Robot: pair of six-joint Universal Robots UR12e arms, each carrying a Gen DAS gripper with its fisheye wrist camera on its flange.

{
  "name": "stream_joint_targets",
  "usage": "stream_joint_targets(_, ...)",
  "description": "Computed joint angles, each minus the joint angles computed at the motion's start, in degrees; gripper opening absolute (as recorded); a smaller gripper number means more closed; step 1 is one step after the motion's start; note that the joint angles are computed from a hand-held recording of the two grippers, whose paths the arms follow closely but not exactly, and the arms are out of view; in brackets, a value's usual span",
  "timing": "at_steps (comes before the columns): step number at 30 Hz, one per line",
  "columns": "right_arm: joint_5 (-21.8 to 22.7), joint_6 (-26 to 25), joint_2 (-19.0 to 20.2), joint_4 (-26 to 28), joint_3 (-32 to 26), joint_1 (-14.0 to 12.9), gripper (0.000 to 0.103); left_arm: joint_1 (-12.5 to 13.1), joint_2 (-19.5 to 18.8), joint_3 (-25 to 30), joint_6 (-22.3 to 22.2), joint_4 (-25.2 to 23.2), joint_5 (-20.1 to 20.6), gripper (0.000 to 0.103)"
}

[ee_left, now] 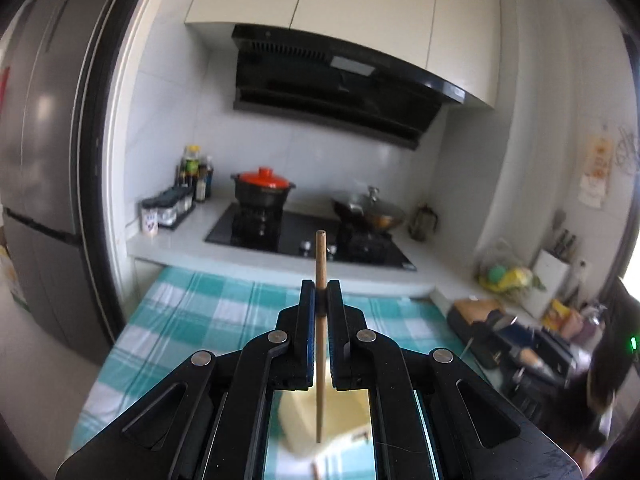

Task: Organize utensils
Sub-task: 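Carry the chopstick and spoon into the cream holder while both tools open to release, then lower the right tool onto a loose wooden chopstick and close on it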

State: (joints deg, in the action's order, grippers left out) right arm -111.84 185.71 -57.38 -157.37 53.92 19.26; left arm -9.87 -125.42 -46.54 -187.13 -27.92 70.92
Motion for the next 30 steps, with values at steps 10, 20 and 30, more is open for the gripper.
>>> stream_joint_targets(10, 2.63, 7.69, 4.92, 12.89, -4.72, -2.2, 0.036, -3.12, -7.46, 8.97, 6.0, -15.65, 3.36, 0.004)
stream_joint_targets(20, 8.02, 14.92, 2.7, 18.78, -1.45, -3.69, 0.052, -2.35, -8.71, 12.67, 10.01, -33.44, 4.48, 0.026)
stream_joint_targets(30, 4.71, 16.57, -12.32, 13.86, 23.54, -1.78, 0.054, 3.24, 11.05, -22.0, 24.19, -23.63, 10.57, 0.062)
